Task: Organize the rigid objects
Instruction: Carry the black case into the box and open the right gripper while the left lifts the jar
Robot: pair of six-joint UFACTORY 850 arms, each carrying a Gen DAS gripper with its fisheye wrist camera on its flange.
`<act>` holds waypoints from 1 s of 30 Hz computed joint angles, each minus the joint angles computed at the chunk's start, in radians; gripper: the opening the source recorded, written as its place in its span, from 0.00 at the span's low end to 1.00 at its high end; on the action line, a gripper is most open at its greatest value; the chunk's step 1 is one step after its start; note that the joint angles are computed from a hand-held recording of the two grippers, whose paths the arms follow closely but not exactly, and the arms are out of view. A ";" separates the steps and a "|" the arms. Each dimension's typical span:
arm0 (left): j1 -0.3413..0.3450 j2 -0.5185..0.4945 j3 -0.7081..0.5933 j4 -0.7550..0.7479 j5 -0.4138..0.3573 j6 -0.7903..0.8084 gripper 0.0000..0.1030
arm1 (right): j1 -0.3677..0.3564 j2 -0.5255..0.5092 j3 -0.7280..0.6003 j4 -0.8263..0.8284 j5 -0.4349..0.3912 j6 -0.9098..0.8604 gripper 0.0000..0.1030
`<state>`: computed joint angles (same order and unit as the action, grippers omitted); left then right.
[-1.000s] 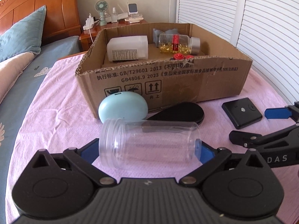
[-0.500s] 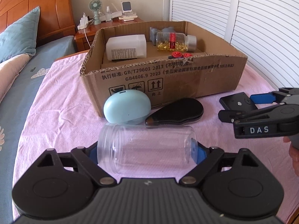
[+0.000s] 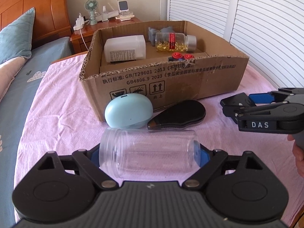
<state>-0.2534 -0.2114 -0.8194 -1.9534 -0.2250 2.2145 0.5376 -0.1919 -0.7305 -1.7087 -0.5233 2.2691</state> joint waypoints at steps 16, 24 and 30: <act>0.039 0.036 -0.043 0.637 -0.068 -0.493 0.88 | 0.004 0.103 0.026 0.075 0.039 -0.157 0.72; 0.067 0.080 -0.066 0.712 -0.139 -0.530 0.88 | 0.005 0.193 0.016 0.036 0.024 -0.230 0.72; 0.075 0.090 -0.080 0.641 -0.144 -0.463 0.88 | -0.049 0.135 -0.079 -0.037 0.079 -0.266 0.72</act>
<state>-0.1784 -0.1210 -0.8991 -1.3125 -0.3685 1.7513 0.4882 -0.0567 -0.8091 -1.7461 -0.4444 2.0036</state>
